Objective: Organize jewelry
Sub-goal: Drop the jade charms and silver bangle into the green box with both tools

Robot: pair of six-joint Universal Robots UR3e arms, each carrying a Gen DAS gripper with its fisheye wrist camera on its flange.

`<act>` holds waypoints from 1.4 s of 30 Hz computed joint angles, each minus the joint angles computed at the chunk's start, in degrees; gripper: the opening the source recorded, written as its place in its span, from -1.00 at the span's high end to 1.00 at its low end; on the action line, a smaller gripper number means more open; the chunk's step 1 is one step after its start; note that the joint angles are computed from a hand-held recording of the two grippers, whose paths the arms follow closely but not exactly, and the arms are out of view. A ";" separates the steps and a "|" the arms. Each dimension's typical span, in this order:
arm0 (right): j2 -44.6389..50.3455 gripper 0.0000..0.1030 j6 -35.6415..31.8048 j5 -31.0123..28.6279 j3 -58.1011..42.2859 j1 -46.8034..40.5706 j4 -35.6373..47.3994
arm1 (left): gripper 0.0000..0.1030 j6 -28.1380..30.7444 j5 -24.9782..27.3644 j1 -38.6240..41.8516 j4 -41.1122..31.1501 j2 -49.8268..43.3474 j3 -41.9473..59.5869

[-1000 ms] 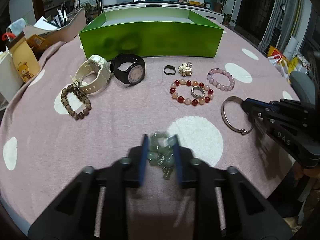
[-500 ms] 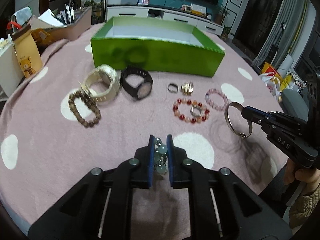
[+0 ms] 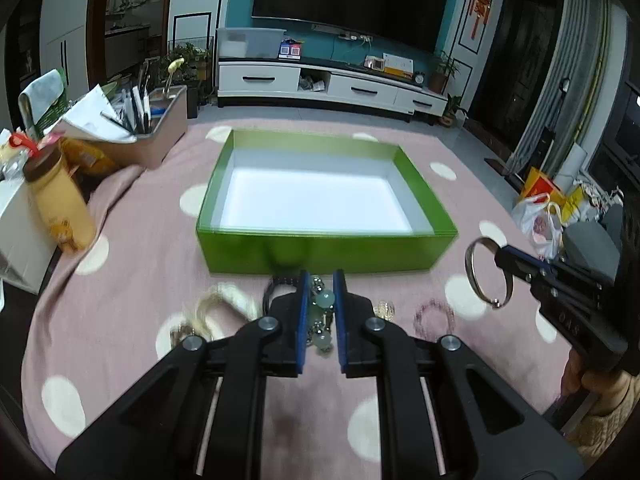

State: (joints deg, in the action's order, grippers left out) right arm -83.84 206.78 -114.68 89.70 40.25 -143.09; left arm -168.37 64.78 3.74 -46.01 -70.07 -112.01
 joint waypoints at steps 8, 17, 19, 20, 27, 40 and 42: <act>5.04 0.94 -3.73 3.69 -6.18 -5.42 -0.82 | 0.78 -4.45 0.11 -1.70 -0.68 -16.73 15.60; 12.74 0.94 -6.10 6.68 -14.03 -10.39 1.29 | 0.78 -8.80 4.31 -5.36 -2.74 -32.99 30.83; 14.42 0.94 -6.39 7.18 -16.05 -11.12 2.20 | 0.78 -9.55 5.72 -6.33 -3.30 -35.59 33.37; 15.16 0.94 -6.43 7.39 -16.91 -11.44 2.65 | 0.78 -9.65 6.25 -6.57 -3.38 -36.40 34.07; 18.31 0.67 -6.36 8.64 -20.46 -12.76 4.02 | 0.23 -10.06 9.44 -7.74 -3.60 -39.44 36.77; 3.39 -0.08 -0.49 6.70 -3.05 -12.67 -2.19 | -0.75 -7.03 10.03 -2.50 -0.50 -26.18 23.68; 0.79 -0.09 0.55 6.22 -0.40 -12.12 -1.80 | -0.80 -6.02 9.40 -0.61 -0.31 -22.60 20.20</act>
